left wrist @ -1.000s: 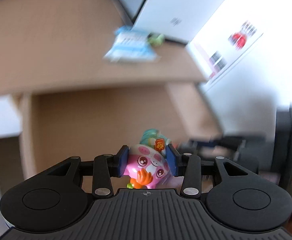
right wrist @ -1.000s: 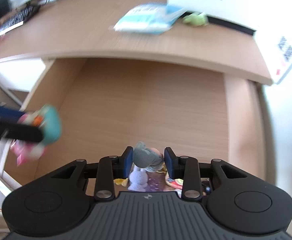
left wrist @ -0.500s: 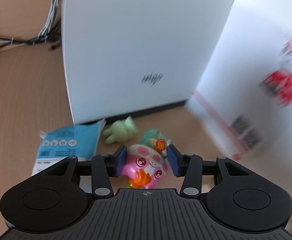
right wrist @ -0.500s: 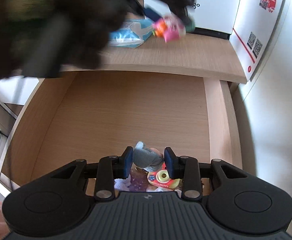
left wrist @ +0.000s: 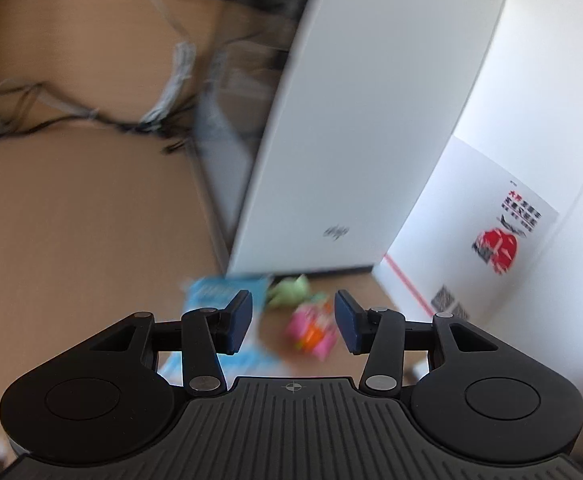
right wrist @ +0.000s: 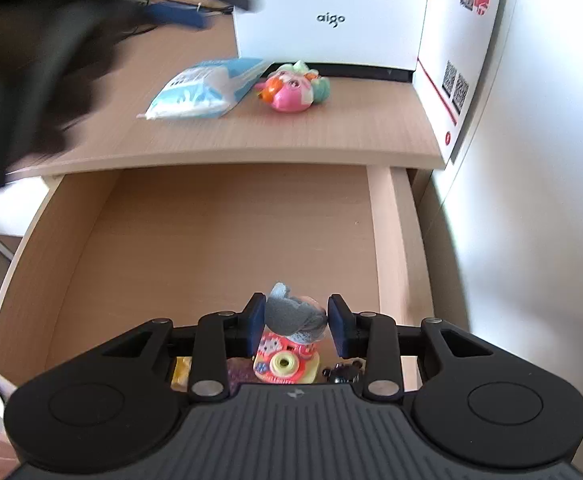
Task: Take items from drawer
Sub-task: 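Release the pink figure on the desktop with the left gripper while the right sets the grey figure there, then lower the left gripper into the drawer and grasp the yellow bunny figure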
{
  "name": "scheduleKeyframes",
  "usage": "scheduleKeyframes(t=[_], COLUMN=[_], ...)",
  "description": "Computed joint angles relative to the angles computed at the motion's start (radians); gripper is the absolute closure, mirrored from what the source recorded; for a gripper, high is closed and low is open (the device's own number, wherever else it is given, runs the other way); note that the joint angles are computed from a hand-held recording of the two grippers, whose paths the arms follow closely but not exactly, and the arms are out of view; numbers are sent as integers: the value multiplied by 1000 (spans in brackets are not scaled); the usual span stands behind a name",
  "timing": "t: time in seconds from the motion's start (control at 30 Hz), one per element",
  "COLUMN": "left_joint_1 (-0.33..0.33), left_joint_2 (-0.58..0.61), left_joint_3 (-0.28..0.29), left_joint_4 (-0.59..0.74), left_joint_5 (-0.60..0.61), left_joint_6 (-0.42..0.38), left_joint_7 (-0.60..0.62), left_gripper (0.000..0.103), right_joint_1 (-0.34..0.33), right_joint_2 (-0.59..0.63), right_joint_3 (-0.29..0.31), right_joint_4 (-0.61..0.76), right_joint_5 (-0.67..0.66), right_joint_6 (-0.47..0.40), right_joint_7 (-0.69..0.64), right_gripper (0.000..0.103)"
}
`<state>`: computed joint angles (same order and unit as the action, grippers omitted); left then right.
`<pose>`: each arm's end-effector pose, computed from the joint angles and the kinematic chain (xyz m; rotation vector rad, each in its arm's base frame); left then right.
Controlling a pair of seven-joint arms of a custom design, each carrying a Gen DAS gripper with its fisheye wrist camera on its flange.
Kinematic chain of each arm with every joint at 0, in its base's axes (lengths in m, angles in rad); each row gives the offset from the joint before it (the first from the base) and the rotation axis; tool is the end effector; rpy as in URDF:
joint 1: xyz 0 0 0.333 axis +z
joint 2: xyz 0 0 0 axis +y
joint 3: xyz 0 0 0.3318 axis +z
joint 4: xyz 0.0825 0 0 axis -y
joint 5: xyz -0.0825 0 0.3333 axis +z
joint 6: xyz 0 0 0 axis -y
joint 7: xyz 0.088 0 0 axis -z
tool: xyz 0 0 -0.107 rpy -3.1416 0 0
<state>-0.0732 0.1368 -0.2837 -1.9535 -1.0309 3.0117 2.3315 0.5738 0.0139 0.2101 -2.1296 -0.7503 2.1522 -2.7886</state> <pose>0.5656 -0.1340 0.5316 -1.6580 1.8841 -1.2926 0.3789 0.3377 0.4555 -1.1211 2.4646 -0.7259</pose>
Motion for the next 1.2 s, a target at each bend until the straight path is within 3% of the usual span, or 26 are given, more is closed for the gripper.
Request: scheduleKeyframes(t=[0.13,0.27,0.33,0.47,0.7,0.8,1.0,1.2], left_joint_1=[20,9,-1,-15,-22,-19,-16,-35], left_joint_2=[-101,-143,-166,-189,-152,-115,-48,28], left_joint_3=[51,111,123,149,153,139,115,87], left_joint_4=[-140,-245,-294,-347,-320,-287,-220,-190], left_joint_5=[-56,125,170,194,212,291,431,594], left_joint_6=[-98,-205,-224,-284,-396,-434,-547,-526], left_joint_7=[39,-61,-72,-35,66,92,119,13], left_gripper=[53,53,53,53,53,53,53,53], right_joint_1=[-21,-44,-48,-48,-14,-3,24,10], right_joint_2=[0,39,61,62,73,49,6,-37], right_joint_3=[-18,-43,-53,-59,-33,-27,-3,11], right_joint_4=[40,126,168,171,100,53,29,-9], right_joint_5=[-52,-177,-222,-239,-89,-20,20,34], right_joint_6=[-61,-198,-248,-210,-92,-42,-74,-65], right_joint_7=[-46,-63,-91,-101,-83,-43,16,76], right_gripper=[70,69,57,38,36,30,24,22])
